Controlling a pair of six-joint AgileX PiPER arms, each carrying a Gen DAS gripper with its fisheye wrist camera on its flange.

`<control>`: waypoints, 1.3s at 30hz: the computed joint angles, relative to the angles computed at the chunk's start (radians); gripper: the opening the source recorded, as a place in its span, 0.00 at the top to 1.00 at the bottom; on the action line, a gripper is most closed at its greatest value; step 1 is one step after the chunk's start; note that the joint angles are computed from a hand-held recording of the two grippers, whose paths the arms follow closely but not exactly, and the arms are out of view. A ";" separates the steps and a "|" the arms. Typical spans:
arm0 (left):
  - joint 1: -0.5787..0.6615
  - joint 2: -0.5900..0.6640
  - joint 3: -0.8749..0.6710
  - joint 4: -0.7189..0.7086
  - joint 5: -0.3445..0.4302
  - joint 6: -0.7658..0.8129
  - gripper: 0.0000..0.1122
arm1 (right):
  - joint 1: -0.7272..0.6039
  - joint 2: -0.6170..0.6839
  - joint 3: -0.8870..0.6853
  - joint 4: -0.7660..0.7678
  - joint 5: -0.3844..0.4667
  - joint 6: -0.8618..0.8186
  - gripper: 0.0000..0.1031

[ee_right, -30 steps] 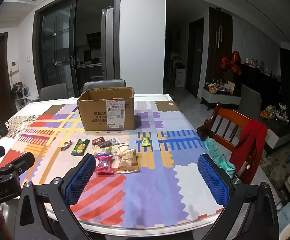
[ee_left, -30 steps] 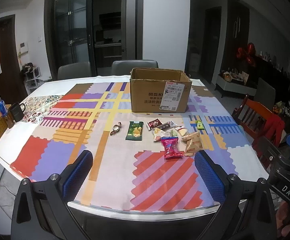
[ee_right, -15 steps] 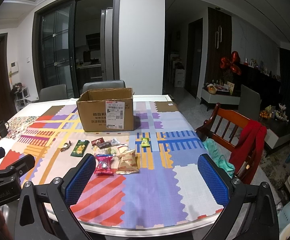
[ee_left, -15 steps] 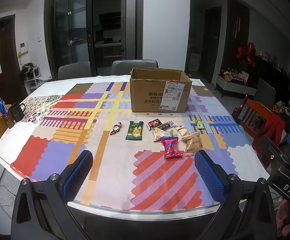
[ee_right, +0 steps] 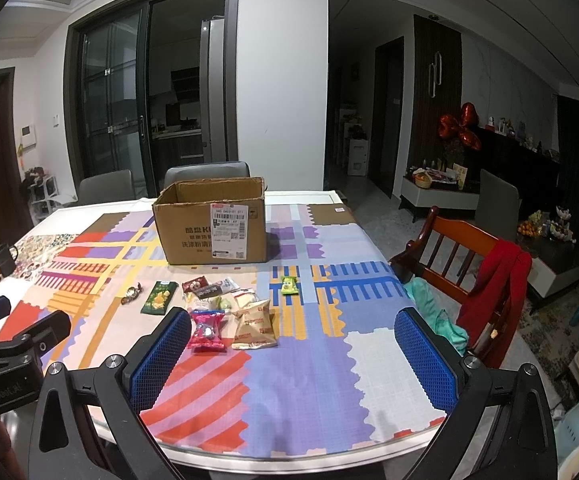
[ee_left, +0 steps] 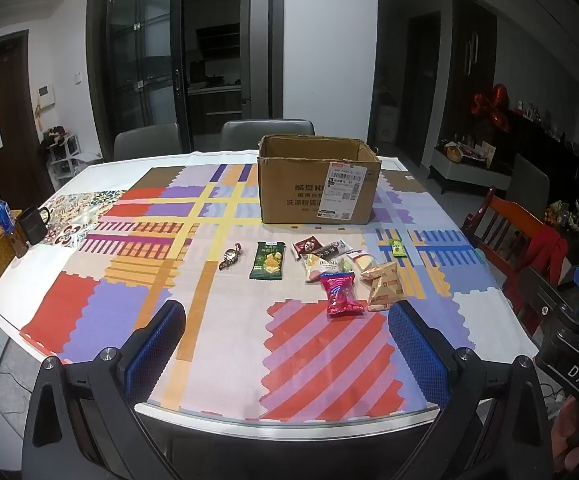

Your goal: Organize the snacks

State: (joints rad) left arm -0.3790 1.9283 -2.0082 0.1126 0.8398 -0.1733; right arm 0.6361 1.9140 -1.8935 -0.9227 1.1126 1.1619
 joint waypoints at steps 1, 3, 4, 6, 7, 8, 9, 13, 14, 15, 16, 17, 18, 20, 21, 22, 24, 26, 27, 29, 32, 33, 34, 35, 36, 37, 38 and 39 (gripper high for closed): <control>-0.001 0.000 0.001 0.003 -0.001 -0.002 0.08 | 0.000 -0.001 0.001 -0.001 0.000 0.000 0.00; 0.000 0.001 -0.001 0.001 0.001 0.001 0.08 | 0.001 0.003 -0.003 0.000 0.000 -0.001 0.00; -0.001 0.000 -0.001 0.002 0.001 -0.001 0.08 | 0.000 0.002 -0.002 0.000 -0.001 -0.001 0.00; -0.001 0.000 0.001 -0.001 -0.001 0.000 0.08 | 0.000 0.001 0.001 -0.001 -0.001 0.001 0.00; -0.002 0.000 0.001 0.003 -0.001 -0.003 0.08 | 0.000 0.000 0.001 -0.001 -0.002 0.001 0.00; -0.002 0.000 0.001 0.003 -0.002 -0.002 0.08 | 0.000 0.000 0.002 -0.002 -0.001 0.002 0.00; -0.002 0.000 0.001 0.003 -0.002 -0.002 0.08 | 0.000 0.000 0.002 -0.002 -0.002 0.003 0.00; -0.002 0.000 -0.001 0.003 0.000 -0.002 0.08 | 0.000 0.000 0.002 -0.001 -0.003 0.003 0.00; -0.003 0.000 0.000 0.005 -0.002 -0.004 0.08 | 0.000 0.000 0.002 -0.001 -0.003 0.003 0.00; -0.004 0.000 0.000 0.006 -0.001 -0.005 0.08 | 0.000 0.000 0.002 -0.002 -0.002 0.003 0.00; -0.004 0.000 0.000 0.006 -0.001 -0.005 0.08 | 0.000 -0.001 0.004 -0.003 -0.003 0.004 0.00; -0.004 0.001 -0.001 0.004 -0.001 -0.004 0.08 | 0.000 -0.001 0.004 -0.003 -0.003 0.004 0.00; -0.004 0.001 -0.001 0.004 -0.001 -0.004 0.08 | 0.000 -0.001 0.004 -0.003 -0.003 0.004 0.00; -0.004 0.001 -0.001 0.006 0.000 -0.004 0.08 | 0.000 0.001 0.002 -0.002 -0.003 0.003 0.00; -0.005 0.000 -0.001 0.009 -0.001 -0.006 0.08 | 0.000 -0.002 0.005 -0.003 -0.004 0.004 0.00; -0.006 0.000 0.001 0.012 -0.002 -0.009 0.08 | 0.001 -0.001 0.005 -0.004 -0.002 0.005 0.00; -0.010 -0.001 0.001 0.019 -0.001 -0.013 0.08 | 0.001 -0.001 0.004 -0.004 -0.002 0.004 0.00; -0.011 -0.001 0.001 0.020 -0.001 -0.014 0.08 | 0.001 0.001 0.001 -0.004 -0.001 0.004 0.00; -0.011 -0.001 0.000 0.019 -0.001 -0.013 0.08 | 0.001 0.000 0.003 -0.004 -0.002 0.004 0.00; -0.012 -0.001 0.001 0.023 -0.002 -0.017 0.08 | 0.001 -0.001 0.004 -0.004 -0.003 0.004 0.00; -0.014 0.000 -0.002 0.024 0.000 -0.018 0.08 | 0.000 -0.002 0.001 -0.003 0.000 0.001 0.00; -0.015 0.002 -0.006 0.024 0.002 -0.018 0.08 | -0.001 -0.002 -0.001 -0.002 0.000 0.000 0.00; -0.015 0.001 -0.005 0.024 0.002 -0.018 0.08 | 0.000 -0.002 0.000 -0.002 0.000 0.000 0.00; -0.014 0.001 -0.003 0.025 0.001 -0.020 0.08 | -0.001 0.000 -0.004 0.000 0.001 -0.003 0.00; -0.014 0.000 -0.002 0.024 0.001 -0.019 0.08 | 0.000 -0.002 0.001 -0.003 0.000 0.001 0.00; -0.016 0.000 -0.003 0.025 0.002 -0.020 0.08 | 0.000 -0.002 0.003 -0.004 -0.001 0.003 0.00; -0.018 -0.002 0.001 0.028 -0.001 -0.021 0.08 | 0.000 -0.002 0.002 -0.005 -0.001 0.003 0.00; -0.017 -0.001 0.000 0.026 0.000 -0.020 0.08 | 0.000 -0.002 0.002 -0.003 -0.002 0.003 0.00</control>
State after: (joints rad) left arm -0.3961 1.9271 -2.0084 0.1388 0.8396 -0.1932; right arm 0.6360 1.9124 -1.8914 -0.9257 1.1110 1.1648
